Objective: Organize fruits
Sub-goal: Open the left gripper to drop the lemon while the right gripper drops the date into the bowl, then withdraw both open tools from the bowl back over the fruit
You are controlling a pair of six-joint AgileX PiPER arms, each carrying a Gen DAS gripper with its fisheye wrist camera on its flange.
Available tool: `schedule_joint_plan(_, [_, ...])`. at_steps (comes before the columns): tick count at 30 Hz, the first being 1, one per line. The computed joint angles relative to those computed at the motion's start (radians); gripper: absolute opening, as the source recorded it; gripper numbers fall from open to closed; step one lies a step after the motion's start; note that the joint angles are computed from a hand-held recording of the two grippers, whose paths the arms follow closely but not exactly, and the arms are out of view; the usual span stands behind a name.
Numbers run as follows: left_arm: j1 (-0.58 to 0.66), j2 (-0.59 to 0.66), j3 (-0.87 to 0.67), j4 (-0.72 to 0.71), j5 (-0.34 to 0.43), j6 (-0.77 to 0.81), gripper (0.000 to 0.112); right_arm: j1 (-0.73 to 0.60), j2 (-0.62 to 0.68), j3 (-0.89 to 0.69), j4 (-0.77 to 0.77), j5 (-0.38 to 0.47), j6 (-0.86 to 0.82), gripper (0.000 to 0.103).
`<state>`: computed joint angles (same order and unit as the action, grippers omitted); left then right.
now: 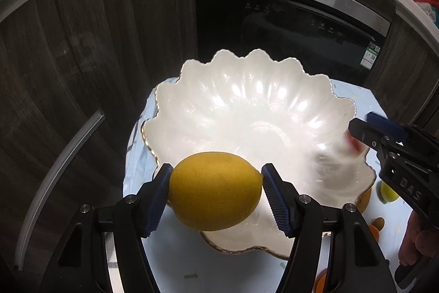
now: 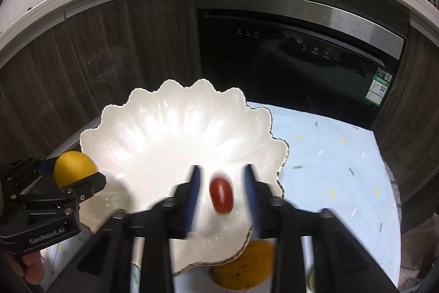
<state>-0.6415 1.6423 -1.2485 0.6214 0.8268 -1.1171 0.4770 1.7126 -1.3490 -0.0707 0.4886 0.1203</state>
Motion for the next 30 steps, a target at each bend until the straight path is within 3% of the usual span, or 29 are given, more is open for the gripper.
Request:
schedule_joint_plan(1, [-0.005, -0.004, 0.004, 0.012, 0.0, -0.008, 0.067, 0.003, -0.008, 0.01, -0.017, -0.012, 0.016, 0.049])
schedule_joint_plan(5, [-0.029, -0.02, 0.0, 0.072, 0.03, -0.048, 0.079, 0.004, -0.019, 0.015, -0.015, -0.01, 0.014, 0.051])
schedule_joint_plan(13, [-0.065, -0.043, -0.018, 0.12, 0.086, -0.075, 0.094, 0.008, -0.065, 0.035, -0.082, -0.019, 0.097, 0.074])
schedule_joint_plan(30, [-0.235, -0.118, -0.034, 0.184, 0.229, -0.163, 0.098, 0.013, -0.275, 0.173, -0.204, 0.003, 0.231, 0.076])
